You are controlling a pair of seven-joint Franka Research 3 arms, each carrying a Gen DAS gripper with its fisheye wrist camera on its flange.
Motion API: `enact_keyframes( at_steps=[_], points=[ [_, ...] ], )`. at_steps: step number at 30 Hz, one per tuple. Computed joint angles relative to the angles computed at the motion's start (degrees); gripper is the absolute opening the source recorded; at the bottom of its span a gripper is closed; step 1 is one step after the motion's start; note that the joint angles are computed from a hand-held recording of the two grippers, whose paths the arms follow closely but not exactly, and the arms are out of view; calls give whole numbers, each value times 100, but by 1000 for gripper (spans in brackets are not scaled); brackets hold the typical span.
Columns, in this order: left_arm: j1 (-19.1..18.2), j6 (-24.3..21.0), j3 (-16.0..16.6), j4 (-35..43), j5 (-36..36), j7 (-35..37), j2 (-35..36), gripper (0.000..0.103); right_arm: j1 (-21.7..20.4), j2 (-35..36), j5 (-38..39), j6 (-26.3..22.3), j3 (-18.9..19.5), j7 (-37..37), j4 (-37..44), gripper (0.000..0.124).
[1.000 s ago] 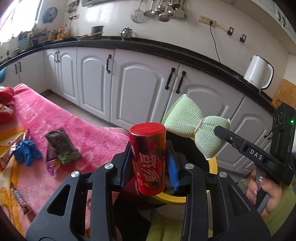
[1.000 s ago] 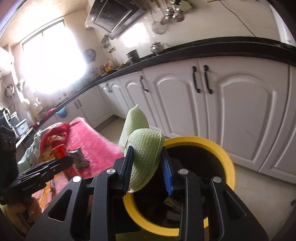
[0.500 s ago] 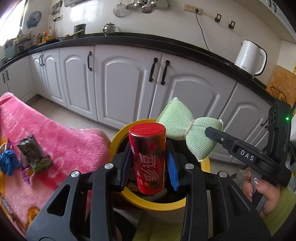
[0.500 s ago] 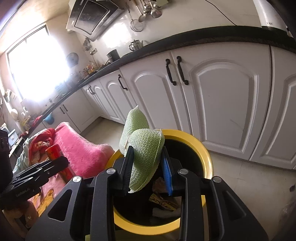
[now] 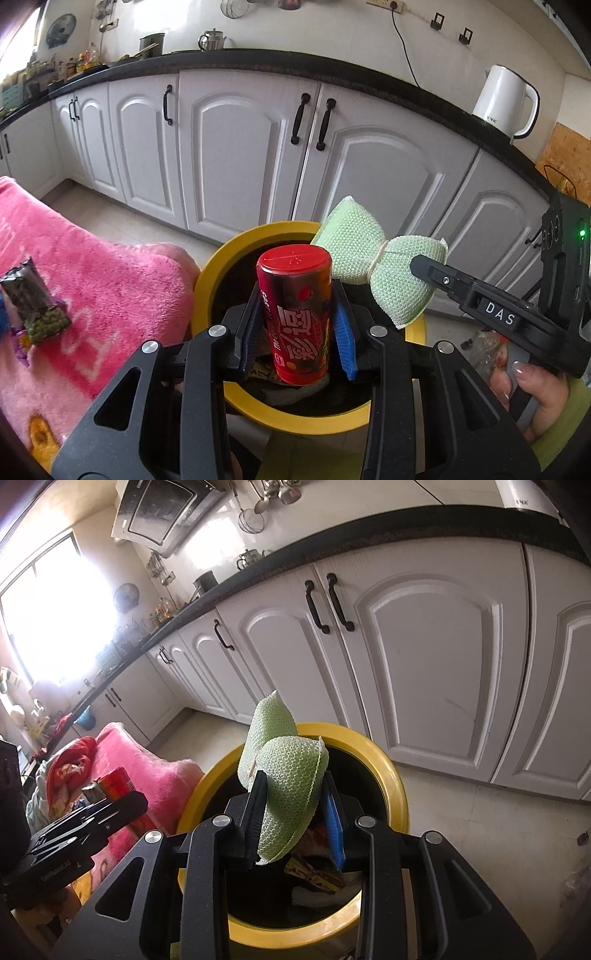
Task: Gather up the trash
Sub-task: 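Open both tools to drop the tube and bow into the bin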
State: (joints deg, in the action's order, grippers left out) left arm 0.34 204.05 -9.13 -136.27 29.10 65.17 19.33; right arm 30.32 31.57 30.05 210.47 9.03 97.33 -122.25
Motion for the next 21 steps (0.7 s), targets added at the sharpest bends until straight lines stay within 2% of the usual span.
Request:
enact_keyframes(
  at_steps=[8,18,20,21],
  points=[
    [-6,-241,-44,154,-25,40,184,28,121,96,228,-314,-150,-157,126,28],
    [163,-457,-221,306,80,-90,308,28,24,133,157,-463,-106,39,166,31],
    [202,-459,-241,306,91,-117,312,34,-70,134,85,-432,-27,156,142,31],
    [148,-449,-192,293,44,-97,298,41,-31,127,120,-431,-64,160,135,31]
  ],
)
